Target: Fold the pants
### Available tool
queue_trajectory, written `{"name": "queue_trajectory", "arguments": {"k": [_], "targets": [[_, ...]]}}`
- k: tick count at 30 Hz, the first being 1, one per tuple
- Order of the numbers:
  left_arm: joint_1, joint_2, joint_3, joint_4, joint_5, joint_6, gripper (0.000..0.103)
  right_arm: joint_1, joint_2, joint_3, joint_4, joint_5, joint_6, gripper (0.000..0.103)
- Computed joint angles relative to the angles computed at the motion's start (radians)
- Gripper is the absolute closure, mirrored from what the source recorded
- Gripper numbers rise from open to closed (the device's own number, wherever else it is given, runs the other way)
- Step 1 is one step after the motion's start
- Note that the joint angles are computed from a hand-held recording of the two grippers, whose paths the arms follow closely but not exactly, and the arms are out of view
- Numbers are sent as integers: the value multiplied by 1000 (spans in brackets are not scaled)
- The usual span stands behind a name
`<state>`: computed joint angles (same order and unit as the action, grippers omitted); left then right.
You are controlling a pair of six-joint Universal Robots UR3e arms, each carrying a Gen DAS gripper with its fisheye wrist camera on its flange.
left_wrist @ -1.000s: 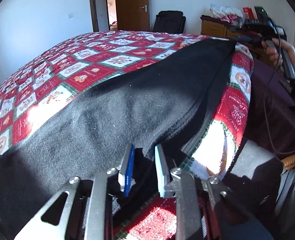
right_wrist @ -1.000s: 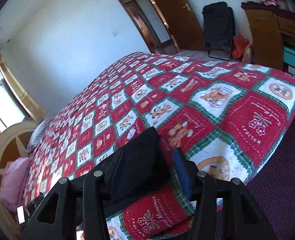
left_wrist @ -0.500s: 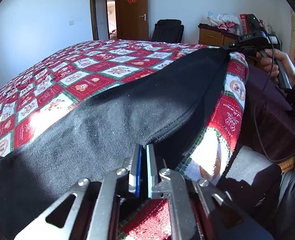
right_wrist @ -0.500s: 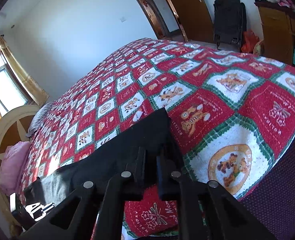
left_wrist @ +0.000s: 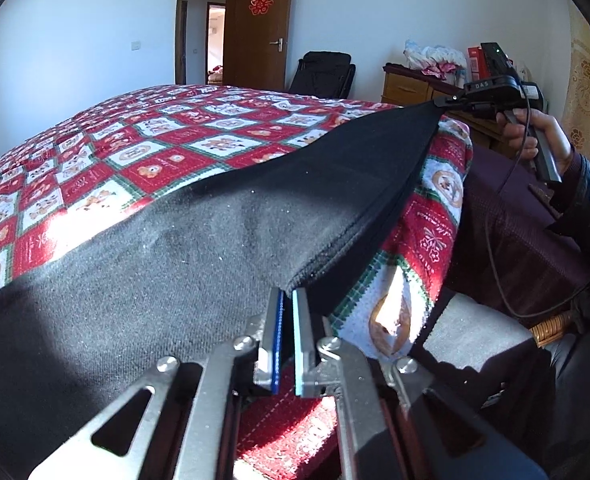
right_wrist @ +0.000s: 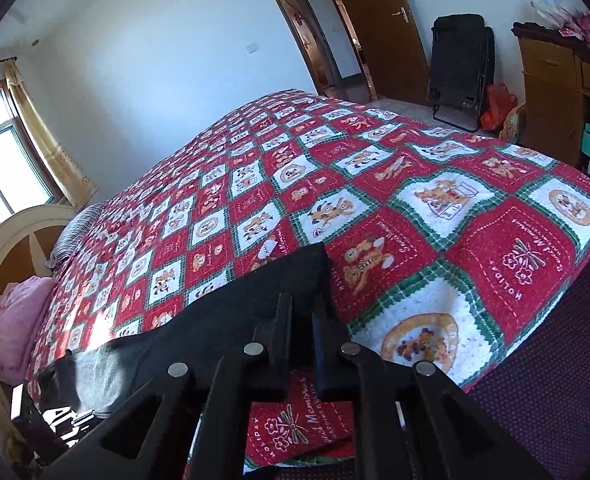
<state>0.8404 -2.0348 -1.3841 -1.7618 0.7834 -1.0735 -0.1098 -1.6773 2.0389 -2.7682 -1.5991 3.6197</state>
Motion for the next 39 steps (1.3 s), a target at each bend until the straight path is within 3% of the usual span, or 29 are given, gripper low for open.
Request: {"name": "queue_trajectory", "arguments": {"k": [3, 5, 7, 8, 12, 13, 16, 19, 21, 24, 25, 28, 32, 39], "targets": [[-15, -7, -17, 50, 25, -24, 98, 12, 41, -17, 26, -35, -2, 95], [-23, -4, -40, 87, 47, -38, 98, -23, 42, 3, 40, 4, 10, 94], [-14, 13, -76, 123, 40, -39, 93, -41, 24, 13, 55, 3, 22, 77], [-8, 16, -74, 110, 38, -30, 91, -38, 13, 12, 63, -21, 37, 61], [36, 42, -64, 31, -8, 37, 63, 72, 17, -42, 47, -198, 61, 58], [49, 46, -56, 5, -26, 56, 54, 95, 28, -51, 20, -196, 51, 58], [78, 46, -31, -42, -81, 77, 40, 163, 112, -105, -50, -117, -2, 58], [67, 9, -10, 44, -104, -28, 40, 236, 268, -216, -63, -33, -69, 58], [51, -13, -36, 211, -107, -174, 39, 287, 354, -292, -21, -65, -82, 58], [35, -52, -65, 398, -83, -312, 37, 307, 443, -410, 188, -95, -74, 58], [27, -68, -66, 445, -69, -354, 36, 296, 443, -394, 180, -75, -76, 58], [30, -86, -40, 431, -72, -376, 34, 290, 415, -388, 189, -63, -59, 58], [32, -77, -73, 551, -87, -457, 22, 342, 448, -471, 197, -124, -56, 58], [30, -120, -46, 662, -61, -577, 21, 445, 725, -848, 244, -65, -125, 55]]}}
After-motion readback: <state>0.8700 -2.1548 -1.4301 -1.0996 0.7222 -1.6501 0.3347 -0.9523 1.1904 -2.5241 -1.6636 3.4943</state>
